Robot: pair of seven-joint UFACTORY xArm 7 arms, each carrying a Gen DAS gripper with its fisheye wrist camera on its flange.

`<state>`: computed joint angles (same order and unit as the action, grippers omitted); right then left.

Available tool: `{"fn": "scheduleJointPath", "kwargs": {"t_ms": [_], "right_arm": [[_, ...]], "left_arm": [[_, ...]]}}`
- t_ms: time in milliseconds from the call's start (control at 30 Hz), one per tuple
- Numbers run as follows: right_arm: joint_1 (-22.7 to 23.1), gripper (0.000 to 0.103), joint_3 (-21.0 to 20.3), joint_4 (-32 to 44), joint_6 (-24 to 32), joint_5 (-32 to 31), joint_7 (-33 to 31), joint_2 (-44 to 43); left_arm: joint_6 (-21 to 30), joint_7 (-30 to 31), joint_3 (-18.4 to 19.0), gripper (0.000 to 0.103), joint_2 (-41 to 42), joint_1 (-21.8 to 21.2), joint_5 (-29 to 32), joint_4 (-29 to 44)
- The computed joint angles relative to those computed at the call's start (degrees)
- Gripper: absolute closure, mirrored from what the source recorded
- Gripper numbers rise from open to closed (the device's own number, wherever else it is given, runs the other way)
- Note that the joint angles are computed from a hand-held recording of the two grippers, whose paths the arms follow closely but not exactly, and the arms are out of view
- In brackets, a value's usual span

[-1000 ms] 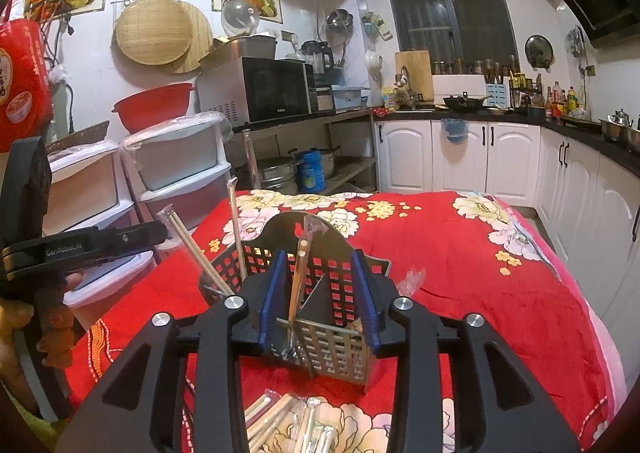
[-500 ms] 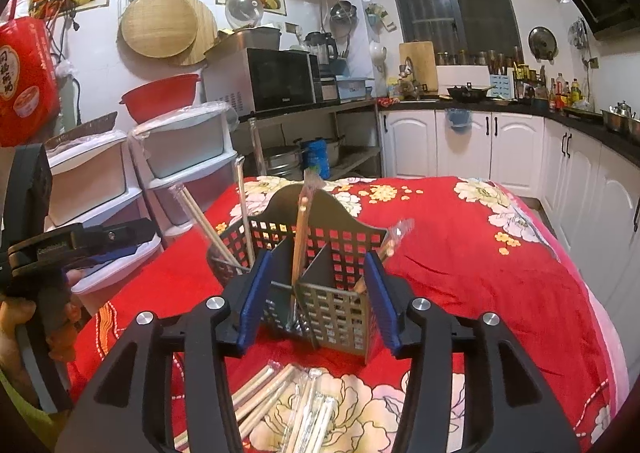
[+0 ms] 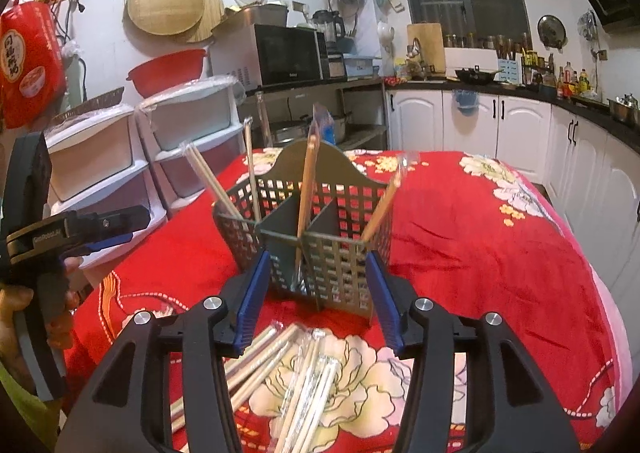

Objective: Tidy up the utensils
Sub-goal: 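Lower the left tool onto a wrapped chopstick bundle and close it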

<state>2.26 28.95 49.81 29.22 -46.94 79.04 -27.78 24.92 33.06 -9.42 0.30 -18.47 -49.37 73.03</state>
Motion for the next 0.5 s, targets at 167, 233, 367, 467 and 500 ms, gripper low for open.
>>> {"fn": "scheduleJointPath", "kwargs": {"t_ms": [167,233,367,467,500], "right_arm": [[2.37,0.056,-1.52,-0.33,0.1,3.14,-2.64,1.26],[3.25,0.056,-2.2,-0.53,-0.17,4.42,-3.64,1.96],[4.78,0.056,-3.37,-0.74,-0.38,6.7,-5.18,3.51],[5.6,0.056,-4.07,-1.04,-1.08,7.97,-5.57,4.58],[5.83,0.056,-4.3,-0.95,-1.27,8.29,-5.77,4.94]], "left_arm": [[-0.07,-0.92,0.15,0.013,-0.88,-0.07,0.98,-2.35],[0.29,-1.28,0.37,0.013,-1.12,-0.06,1.11,-3.36],[0.97,-3.33,0.79,0.013,-1.21,0.17,2.47,-4.99],[0.89,-4.67,0.95,0.013,-1.22,0.39,3.65,-6.07],[0.92,-5.04,0.98,0.013,-1.26,0.44,3.96,-6.34]]}}
